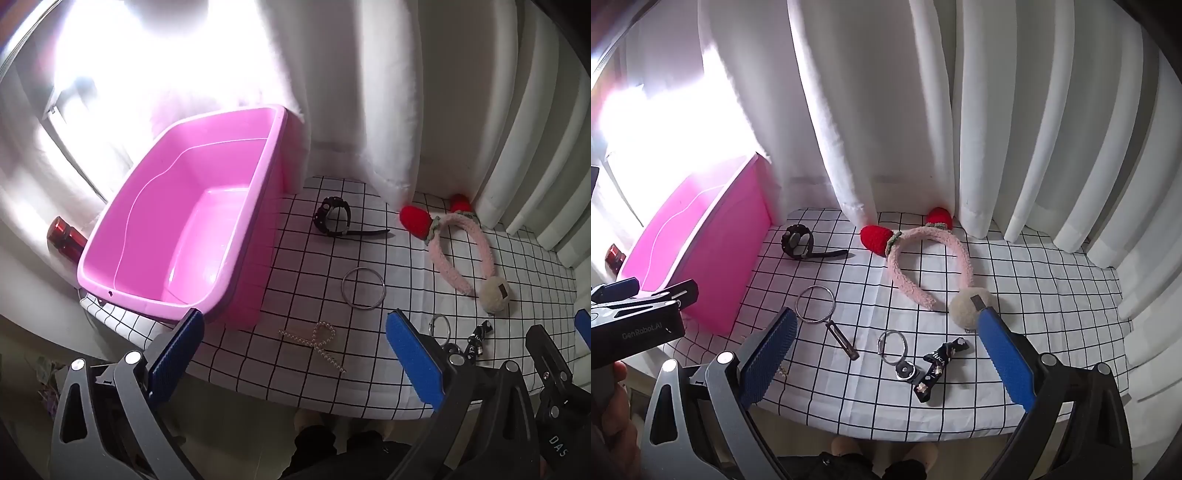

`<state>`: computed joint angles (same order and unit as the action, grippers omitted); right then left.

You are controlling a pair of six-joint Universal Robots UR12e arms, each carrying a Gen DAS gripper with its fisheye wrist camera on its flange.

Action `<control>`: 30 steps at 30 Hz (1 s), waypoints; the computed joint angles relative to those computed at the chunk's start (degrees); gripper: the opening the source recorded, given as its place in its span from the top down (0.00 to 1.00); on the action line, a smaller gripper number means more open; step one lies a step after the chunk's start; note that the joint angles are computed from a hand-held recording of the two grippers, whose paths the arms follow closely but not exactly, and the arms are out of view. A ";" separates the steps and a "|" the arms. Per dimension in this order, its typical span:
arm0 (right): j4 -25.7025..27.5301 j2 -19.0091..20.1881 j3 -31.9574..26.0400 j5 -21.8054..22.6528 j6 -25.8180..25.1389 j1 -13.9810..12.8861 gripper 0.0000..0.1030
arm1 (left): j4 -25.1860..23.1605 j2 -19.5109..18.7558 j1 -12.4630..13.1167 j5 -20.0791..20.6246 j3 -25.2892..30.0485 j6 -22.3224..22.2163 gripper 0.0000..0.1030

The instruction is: Organize jewelry

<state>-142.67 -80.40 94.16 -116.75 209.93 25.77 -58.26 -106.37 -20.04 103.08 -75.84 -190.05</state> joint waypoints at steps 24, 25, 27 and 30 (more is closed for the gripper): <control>-0.48 0.13 -0.14 -0.20 -0.12 0.02 0.09 | 0.01 -0.06 0.09 0.01 0.18 0.14 0.06; -0.54 0.07 -0.06 -0.16 -0.13 -0.01 0.09 | 0.01 -0.06 0.09 0.01 0.18 0.14 0.06; -0.61 0.11 -0.09 -0.03 -0.12 -0.02 0.09 | 0.20 -0.09 0.11 0.04 0.16 0.19 0.06; -0.52 0.17 -0.28 -0.04 -0.05 -0.11 0.09 | 0.37 -0.07 0.12 0.28 -0.01 0.33 0.06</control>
<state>-143.19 -80.23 93.88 -116.79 209.87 25.65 -57.88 -106.44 -19.92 103.36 -75.84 -189.72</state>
